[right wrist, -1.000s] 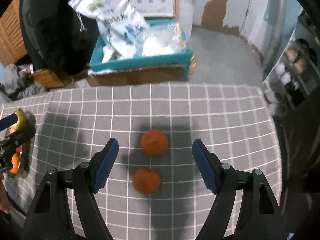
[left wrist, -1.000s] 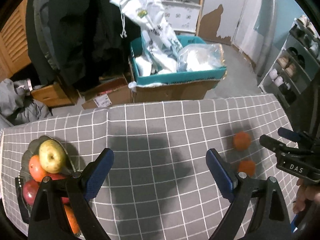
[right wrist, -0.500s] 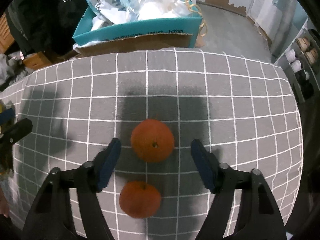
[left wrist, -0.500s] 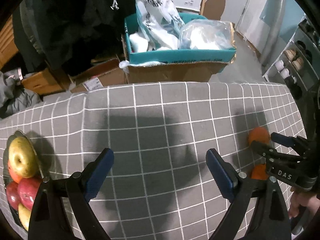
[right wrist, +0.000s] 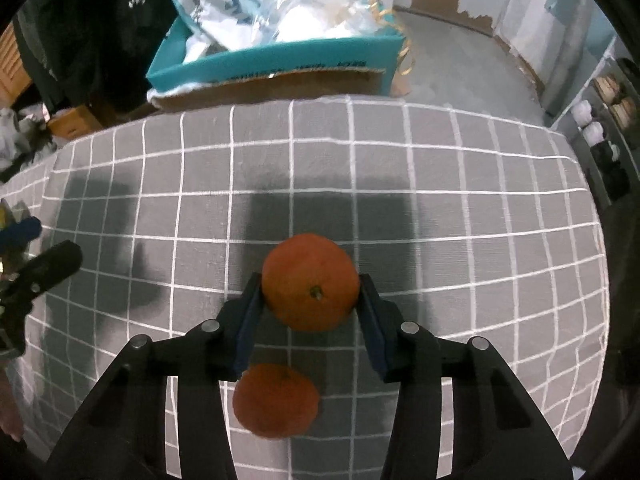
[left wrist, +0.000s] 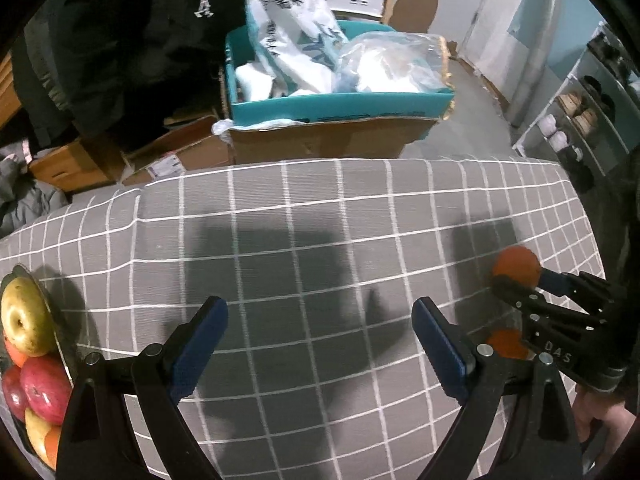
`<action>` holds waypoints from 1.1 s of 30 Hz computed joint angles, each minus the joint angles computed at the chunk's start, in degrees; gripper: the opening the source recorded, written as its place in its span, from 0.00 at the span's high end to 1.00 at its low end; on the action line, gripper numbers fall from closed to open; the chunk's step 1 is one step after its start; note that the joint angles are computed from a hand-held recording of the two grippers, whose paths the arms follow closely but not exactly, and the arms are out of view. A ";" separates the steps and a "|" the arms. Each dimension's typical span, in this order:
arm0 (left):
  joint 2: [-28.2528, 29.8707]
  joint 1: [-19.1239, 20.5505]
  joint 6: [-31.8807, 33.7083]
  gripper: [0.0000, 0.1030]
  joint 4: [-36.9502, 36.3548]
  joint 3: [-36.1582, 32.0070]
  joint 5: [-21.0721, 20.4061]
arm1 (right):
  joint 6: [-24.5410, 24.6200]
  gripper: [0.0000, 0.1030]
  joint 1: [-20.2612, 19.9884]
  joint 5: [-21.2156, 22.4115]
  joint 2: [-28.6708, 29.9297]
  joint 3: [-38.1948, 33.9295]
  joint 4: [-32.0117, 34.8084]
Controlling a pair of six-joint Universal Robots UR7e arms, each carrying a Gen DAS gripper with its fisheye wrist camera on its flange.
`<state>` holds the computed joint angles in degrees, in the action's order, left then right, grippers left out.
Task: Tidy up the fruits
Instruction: 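Close the left tool on the other tangerine while the right tool holds its tangerine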
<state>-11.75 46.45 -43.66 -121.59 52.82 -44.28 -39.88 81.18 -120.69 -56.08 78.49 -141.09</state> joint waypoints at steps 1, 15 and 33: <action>0.33 -0.10 0.34 0.08 0.11 -0.57 -0.27 | 0.14 0.56 -0.08 0.26 -0.71 0.48 -0.45; 7.88 -2.39 6.39 0.08 1.50 -11.10 -5.72 | 1.26 0.56 -2.83 -0.14 -8.19 5.52 -3.67; 16.35 -3.13 8.77 0.08 7.66 -23.18 -11.80 | 4.90 0.56 -6.41 -0.25 -11.61 7.75 -3.42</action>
